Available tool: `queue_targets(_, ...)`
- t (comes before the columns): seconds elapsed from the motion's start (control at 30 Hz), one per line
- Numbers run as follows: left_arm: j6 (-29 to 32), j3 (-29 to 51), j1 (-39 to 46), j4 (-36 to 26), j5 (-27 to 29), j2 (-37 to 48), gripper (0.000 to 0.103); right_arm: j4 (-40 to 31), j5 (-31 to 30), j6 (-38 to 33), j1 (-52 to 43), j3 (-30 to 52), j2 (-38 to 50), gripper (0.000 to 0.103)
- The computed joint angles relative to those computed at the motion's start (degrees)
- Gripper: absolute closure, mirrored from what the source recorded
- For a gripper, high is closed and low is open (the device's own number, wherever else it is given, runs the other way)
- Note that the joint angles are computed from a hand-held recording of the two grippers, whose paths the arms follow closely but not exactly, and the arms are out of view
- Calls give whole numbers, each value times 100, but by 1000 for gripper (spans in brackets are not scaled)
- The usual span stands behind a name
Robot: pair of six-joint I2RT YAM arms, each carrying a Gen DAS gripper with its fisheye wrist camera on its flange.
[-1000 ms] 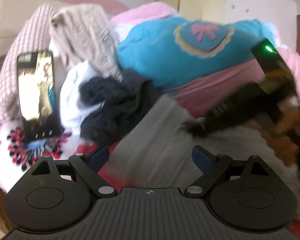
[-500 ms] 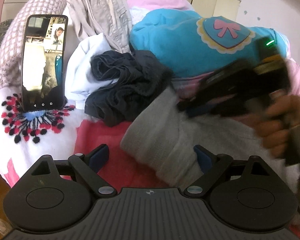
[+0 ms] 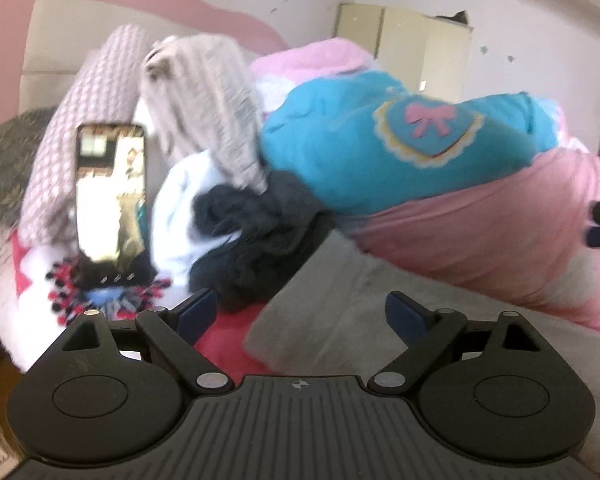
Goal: Fold clothes
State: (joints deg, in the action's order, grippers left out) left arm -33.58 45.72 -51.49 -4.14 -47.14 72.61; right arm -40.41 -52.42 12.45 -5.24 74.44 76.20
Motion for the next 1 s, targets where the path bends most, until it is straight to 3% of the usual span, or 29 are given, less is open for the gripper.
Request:
queue_targets(0.17,360,632,-44,117,270,605,11,-1120,-926,-802,-1396,-344,-1111,77)
queue_targets(0.27,219,1084,-1,-145,578,1020,11,-1755,-802,-1590,-1970,-365,-1502,60)
queue_targets(0.4,53,1624,71,-423,1012,1531,11,-2313,-152,-2506,-2265,-415,-1651,58)
queue_targets(0.6,-11,2015,135,-758,1140,2070,11,-1406,1882,-2115,-1276,-1603,-2355,58)
queue_targets(0.77,-168,1957,271,-914,1259,2180,11,-762,3009,-2183,-718,-2707,-2753,58)
queue_targets(0.87,-89,1896,195,-870,1128,2135,11,-407,3110,-2146,-627,-3196,-3100,56)
queue_targets(1.0,-54,1904,132,-874,998,2018,11,-432,3016,-2162,-647,-3091,-3110,55)
